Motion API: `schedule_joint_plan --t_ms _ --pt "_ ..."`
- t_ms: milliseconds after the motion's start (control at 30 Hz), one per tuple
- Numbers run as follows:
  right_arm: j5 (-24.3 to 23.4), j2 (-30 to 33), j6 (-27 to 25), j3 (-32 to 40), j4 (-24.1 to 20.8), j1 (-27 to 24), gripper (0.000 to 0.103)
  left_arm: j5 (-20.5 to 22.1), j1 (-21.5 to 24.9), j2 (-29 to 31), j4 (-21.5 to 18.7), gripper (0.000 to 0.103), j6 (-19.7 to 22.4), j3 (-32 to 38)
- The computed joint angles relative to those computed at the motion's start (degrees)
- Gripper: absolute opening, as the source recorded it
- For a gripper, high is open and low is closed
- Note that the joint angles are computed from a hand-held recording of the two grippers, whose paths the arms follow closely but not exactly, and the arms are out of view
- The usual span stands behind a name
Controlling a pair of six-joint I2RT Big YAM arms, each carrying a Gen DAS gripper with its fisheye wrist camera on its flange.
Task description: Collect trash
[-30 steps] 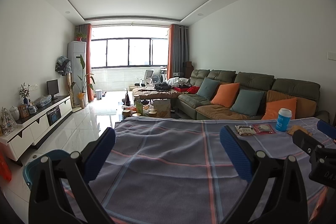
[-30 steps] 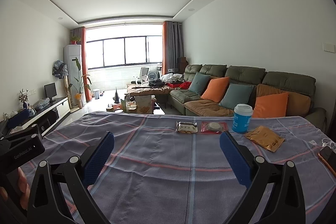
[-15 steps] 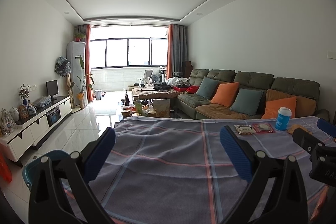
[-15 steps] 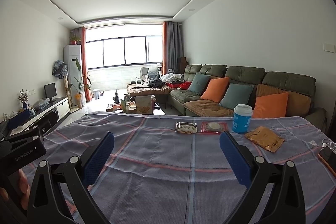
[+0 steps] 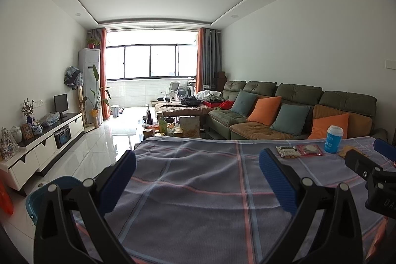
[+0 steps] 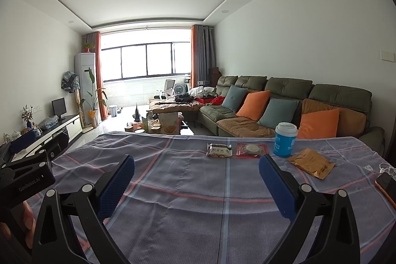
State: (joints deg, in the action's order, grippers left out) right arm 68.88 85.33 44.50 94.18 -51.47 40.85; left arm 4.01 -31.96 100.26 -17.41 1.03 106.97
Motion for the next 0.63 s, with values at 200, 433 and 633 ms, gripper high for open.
schedule_joint_plan --t_ms 200,433,633 --pt "0.0 0.0 0.0 0.0 0.1 0.0 0.1 0.0 0.0 0.2 0.1 0.1 0.4 0.1" --pt "-1.6 0.0 2.6 0.5 -3.1 -1.0 0.1 0.5 -0.5 2.9 -7.5 0.1 1.6 4.8" --pt "-9.1 0.6 11.8 2.7 -15.5 -4.6 0.1 1.8 -0.9 17.6 -34.3 0.1 4.3 30.9"
